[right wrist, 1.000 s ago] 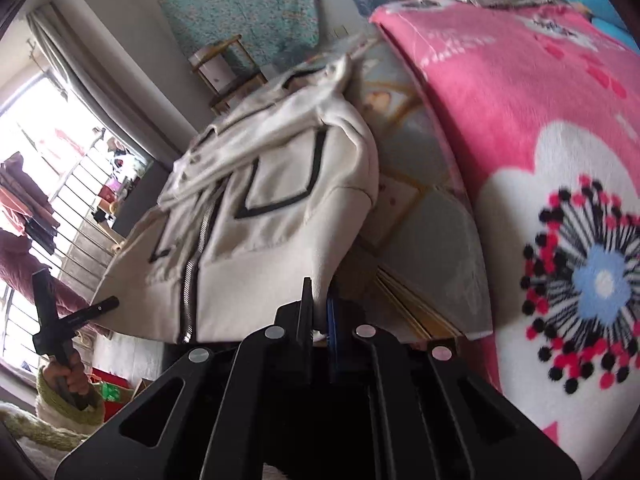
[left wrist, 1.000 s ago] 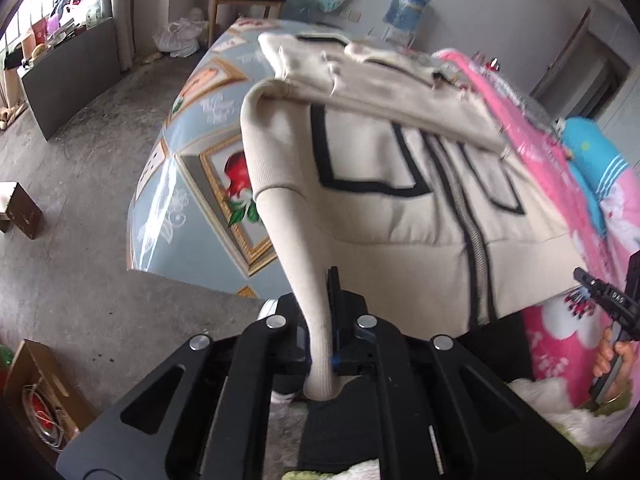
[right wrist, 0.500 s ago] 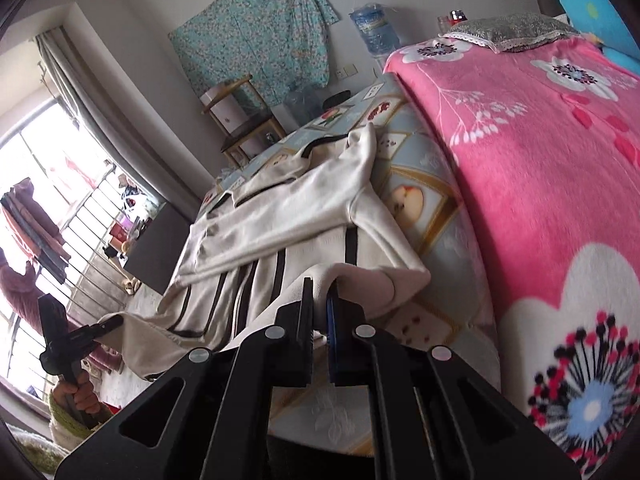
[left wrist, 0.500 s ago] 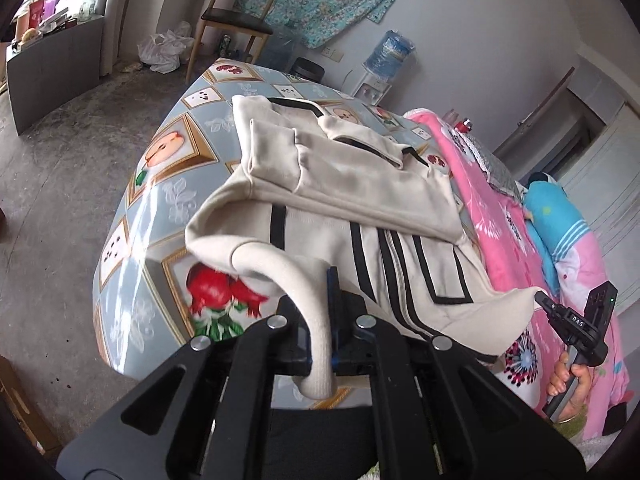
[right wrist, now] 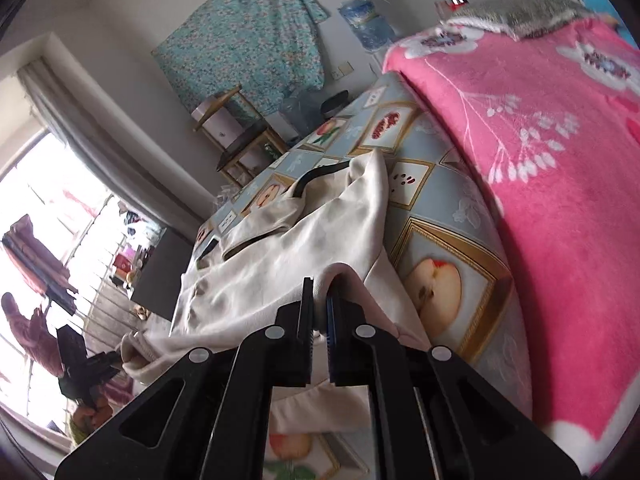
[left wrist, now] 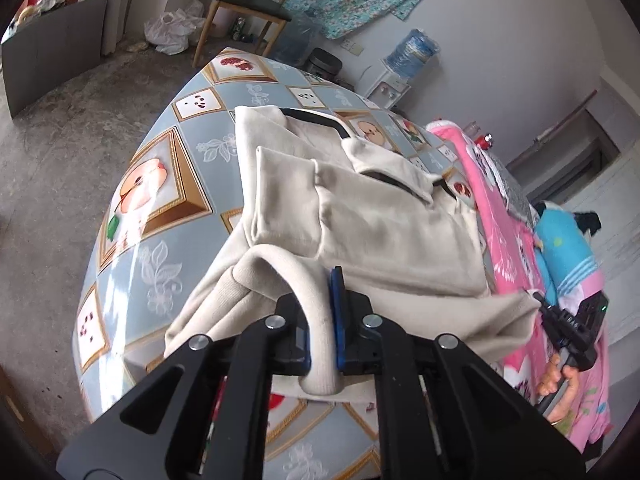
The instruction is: Fold large clothes
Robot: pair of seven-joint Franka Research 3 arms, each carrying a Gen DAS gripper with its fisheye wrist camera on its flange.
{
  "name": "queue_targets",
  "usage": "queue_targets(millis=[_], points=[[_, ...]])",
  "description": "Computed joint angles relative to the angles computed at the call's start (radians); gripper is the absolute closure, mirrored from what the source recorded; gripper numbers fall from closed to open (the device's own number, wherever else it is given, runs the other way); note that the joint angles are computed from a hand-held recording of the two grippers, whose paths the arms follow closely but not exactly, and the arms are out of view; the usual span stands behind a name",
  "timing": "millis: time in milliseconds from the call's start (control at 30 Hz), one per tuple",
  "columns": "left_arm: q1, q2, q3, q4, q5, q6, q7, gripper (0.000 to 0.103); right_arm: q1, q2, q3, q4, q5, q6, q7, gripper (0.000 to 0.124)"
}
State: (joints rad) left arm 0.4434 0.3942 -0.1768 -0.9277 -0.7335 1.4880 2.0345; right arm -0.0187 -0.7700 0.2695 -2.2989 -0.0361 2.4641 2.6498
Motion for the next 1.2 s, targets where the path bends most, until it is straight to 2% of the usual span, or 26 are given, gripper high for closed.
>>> queue_targets(millis=[100,167,200,300,367,433,600,733,933,1033,1200], points=[[-0.016,0.081,-0.014,0.080,0.000,0.011,-0.071,0.077,0.003,0.040,-0.037,-0.039,0.021,0.076,-0.018,0.116],[-0.026,0.080,-0.014,0.060,0.027,0.073,-0.100,0.049,0.006,0.081,-0.053,-0.033,0.039,0.047,-0.027,0.107],[-0.030,0.066,-0.010,0.032,0.042,0.117,-0.105,0.046,0.007,0.093,-0.056,-0.032,0.045,0.038,-0.023,0.106],[-0.013,0.086,-0.019,0.055,0.038,0.131,-0.127,0.045,0.005,0.091,-0.048,-0.038,0.036,0.042,-0.013,0.097],[-0.004,0.065,-0.017,0.033,0.053,0.149,-0.111,0.045,0.004,0.076,-0.042,-0.041,0.023,0.050,-0.014,0.071],[0.012,0.029,-0.014,-0.011,0.050,0.157,-0.077,0.045,-0.014,0.059,-0.020,-0.029,-0.008,0.014,-0.008,0.057],[0.034,-0.101,0.027,-0.180,0.022,0.139,0.031,0.040,-0.001,0.006,-0.013,-0.022,-0.019,-0.059,0.003,0.052],[0.023,-0.185,0.077,-0.306,-0.005,0.064,0.090,0.037,0.038,-0.045,-0.007,-0.035,0.018,-0.142,0.021,0.052],[-0.021,-0.234,0.140,-0.433,-0.024,0.038,0.072,0.036,0.100,-0.114,0.010,-0.083,0.101,-0.247,0.089,0.052],[-0.026,-0.216,0.152,-0.443,-0.061,0.064,0.018,0.036,0.111,-0.132,0.023,-0.117,0.119,-0.245,0.129,0.051],[-0.013,-0.176,0.144,-0.429,-0.129,0.115,-0.060,0.036,0.102,-0.136,0.027,-0.170,0.126,-0.141,0.172,0.051]])
